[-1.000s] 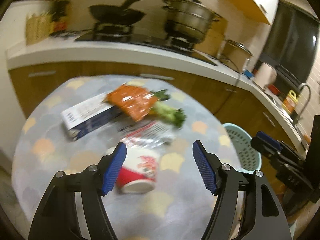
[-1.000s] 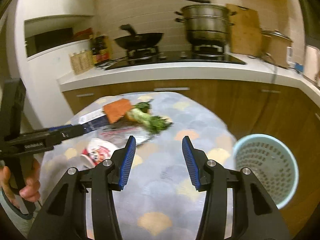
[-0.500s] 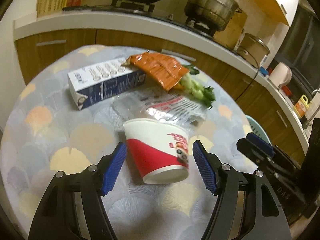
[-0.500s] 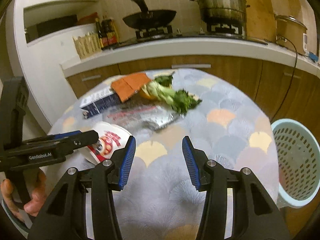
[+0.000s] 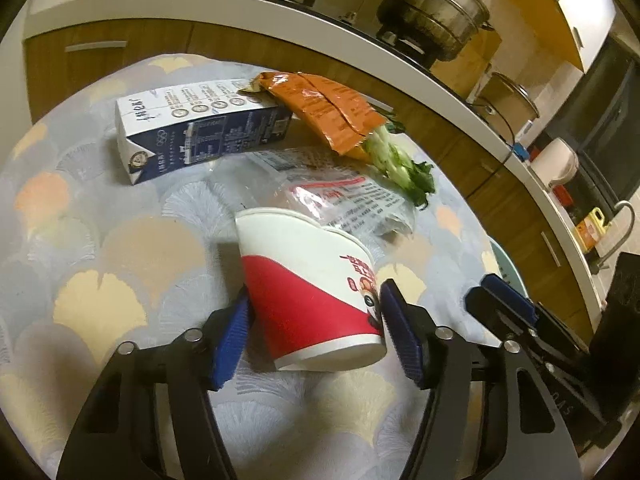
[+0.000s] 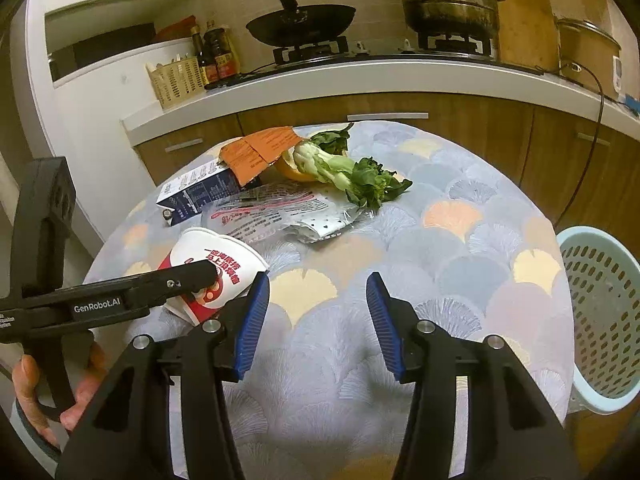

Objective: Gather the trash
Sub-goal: 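Return to the table and grasp the red-white cup with the left tool, then grasp the orange wrapper with the right tool while the left tool holds the red-white cup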

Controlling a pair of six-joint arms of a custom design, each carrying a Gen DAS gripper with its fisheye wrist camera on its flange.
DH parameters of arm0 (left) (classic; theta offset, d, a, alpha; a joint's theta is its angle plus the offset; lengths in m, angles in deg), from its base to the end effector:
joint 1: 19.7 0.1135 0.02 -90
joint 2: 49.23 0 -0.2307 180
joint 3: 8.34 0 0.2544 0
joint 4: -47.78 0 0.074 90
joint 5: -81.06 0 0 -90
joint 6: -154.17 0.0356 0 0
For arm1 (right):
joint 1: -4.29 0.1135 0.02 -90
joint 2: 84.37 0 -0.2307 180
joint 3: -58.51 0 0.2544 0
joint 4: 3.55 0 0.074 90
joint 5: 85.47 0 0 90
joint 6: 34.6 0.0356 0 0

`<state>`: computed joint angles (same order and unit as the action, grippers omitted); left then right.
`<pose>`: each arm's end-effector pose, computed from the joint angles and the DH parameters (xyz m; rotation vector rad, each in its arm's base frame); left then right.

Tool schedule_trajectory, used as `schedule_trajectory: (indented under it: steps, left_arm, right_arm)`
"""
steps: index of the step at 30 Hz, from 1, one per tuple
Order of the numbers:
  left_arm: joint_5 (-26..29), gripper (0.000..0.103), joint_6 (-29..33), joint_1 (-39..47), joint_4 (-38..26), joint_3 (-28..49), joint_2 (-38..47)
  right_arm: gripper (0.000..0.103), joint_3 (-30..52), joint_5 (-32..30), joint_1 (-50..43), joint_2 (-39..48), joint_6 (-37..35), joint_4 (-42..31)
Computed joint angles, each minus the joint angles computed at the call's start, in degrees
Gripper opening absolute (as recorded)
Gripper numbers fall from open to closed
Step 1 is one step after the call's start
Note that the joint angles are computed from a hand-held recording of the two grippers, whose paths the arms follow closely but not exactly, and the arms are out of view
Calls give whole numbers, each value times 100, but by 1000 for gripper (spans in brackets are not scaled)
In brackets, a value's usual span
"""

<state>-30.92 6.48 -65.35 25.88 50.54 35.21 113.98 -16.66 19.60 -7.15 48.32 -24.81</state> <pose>0.2189 -0.2049 0.1545 -0.4246 2.3263 -0.4361 0.2702 0.0873 0.1711 -0.6309 2.2231 0.5016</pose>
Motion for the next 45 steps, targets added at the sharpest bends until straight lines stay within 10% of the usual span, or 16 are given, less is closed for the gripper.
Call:
schedule_trajectory:
  steps: [17,31,35,45]
  left_arm:
    - [-1329,57,98,-496,-887,-554,-1765]
    - [-2064,57,480,105,-281,-1056,-1704]
    - [-2049,57,594,108,-190,-1082,-1705]
    - [-1821,57,501,240,47,-1340,-1925]
  right_arm:
    - [51,885,653,894,26,119,-445]
    - [52,3315,1182,1380,2262,477,-824]
    - [83,4131,1272,1583,2960,280,-1102]
    - [77,5257,2136,2114,4110,-376,-1521]
